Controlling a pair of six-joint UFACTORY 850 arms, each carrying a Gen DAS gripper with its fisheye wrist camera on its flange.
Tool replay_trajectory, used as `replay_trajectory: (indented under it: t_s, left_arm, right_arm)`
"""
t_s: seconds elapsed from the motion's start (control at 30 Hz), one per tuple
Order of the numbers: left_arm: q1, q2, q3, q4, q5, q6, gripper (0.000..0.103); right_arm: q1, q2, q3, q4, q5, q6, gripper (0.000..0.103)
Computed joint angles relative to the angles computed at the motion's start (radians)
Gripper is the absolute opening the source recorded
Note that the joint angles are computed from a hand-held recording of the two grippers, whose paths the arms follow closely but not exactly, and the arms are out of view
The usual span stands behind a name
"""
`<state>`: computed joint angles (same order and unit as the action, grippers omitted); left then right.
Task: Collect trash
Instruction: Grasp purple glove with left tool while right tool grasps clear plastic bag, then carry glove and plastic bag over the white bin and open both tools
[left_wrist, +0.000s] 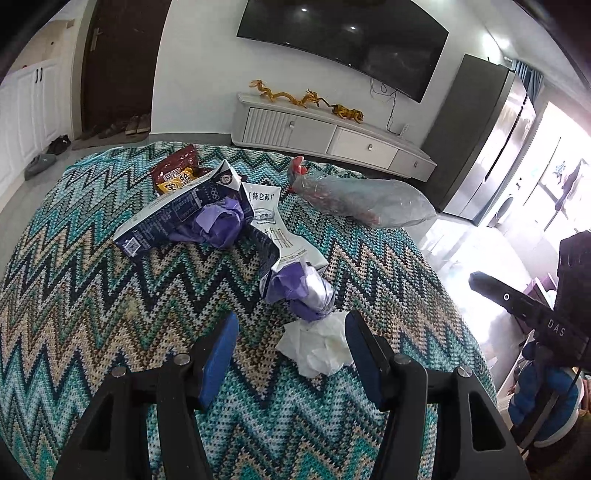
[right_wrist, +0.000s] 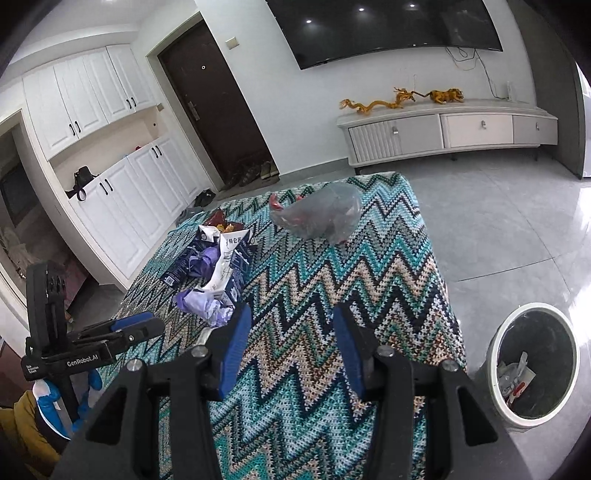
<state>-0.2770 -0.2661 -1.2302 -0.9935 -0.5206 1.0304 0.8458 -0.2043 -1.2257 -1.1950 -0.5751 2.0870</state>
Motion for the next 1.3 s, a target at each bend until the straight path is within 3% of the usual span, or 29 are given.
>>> replay_trajectory:
  t_s: [0.23, 0.37, 0.43, 0.5, 0.77, 0.8, 0.83, 0.93, 1.03, 1.3]
  left_arm:
    - [-0.026, -0.079, -0.086, 0.041, -0.018, -0.078, 0.057]
    - [-0.021, -0.114, -0.112, 0.056, -0.042, -0.112, 0.036]
    - [-0.013, -0.125, -0.118, 0.04, -0.059, -0.106, 0.032]
    - [-0.003, -0.132, -0.12, 0.008, -0.075, -0.08, 0.028]
    - [0.03, -0.114, -0.094, -0.102, -0.14, 0.055, 0.016]
    - [0.033, -0.111, -0.093, -0.108, -0.146, 0.06, 0.016]
    - [0.037, -0.107, -0.088, -0.117, -0.151, 0.067, 0.015]
    - [0.046, -0.091, -0.073, -0.136, -0.16, 0.087, 0.015]
    - [0.053, -0.071, -0.057, -0.155, -0.162, 0.107, 0.014]
    - [0.075, 0.009, -0.002, -0.21, -0.165, 0.156, 0.014]
  right_arm:
    - [-0.046, 0.007, 0.022, -0.003, 0.013, -0.014, 0.045]
    - [-0.081, -0.008, 0.003, 0.008, 0.002, -0.069, 0.045]
    - [-0.1, -0.024, -0.018, 0.007, -0.005, -0.101, 0.058]
    - [-0.118, -0.043, -0.04, -0.003, -0.008, -0.125, 0.063]
    - [-0.198, -0.144, -0.138, -0.023, 0.09, -0.174, 0.063]
    - [-0.207, -0.155, -0.146, -0.027, 0.11, -0.17, 0.054]
    - [-0.214, -0.167, -0.158, -0.006, 0.12, -0.19, 0.035]
    - [-0.215, -0.198, -0.19, 0.05, 0.113, -0.255, 0.01]
    - [-0.205, -0.198, -0.187, 0.041, 0.114, -0.251, 0.003]
    - [-0.153, -0.129, -0.154, -0.033, 0.091, -0.213, 0.001]
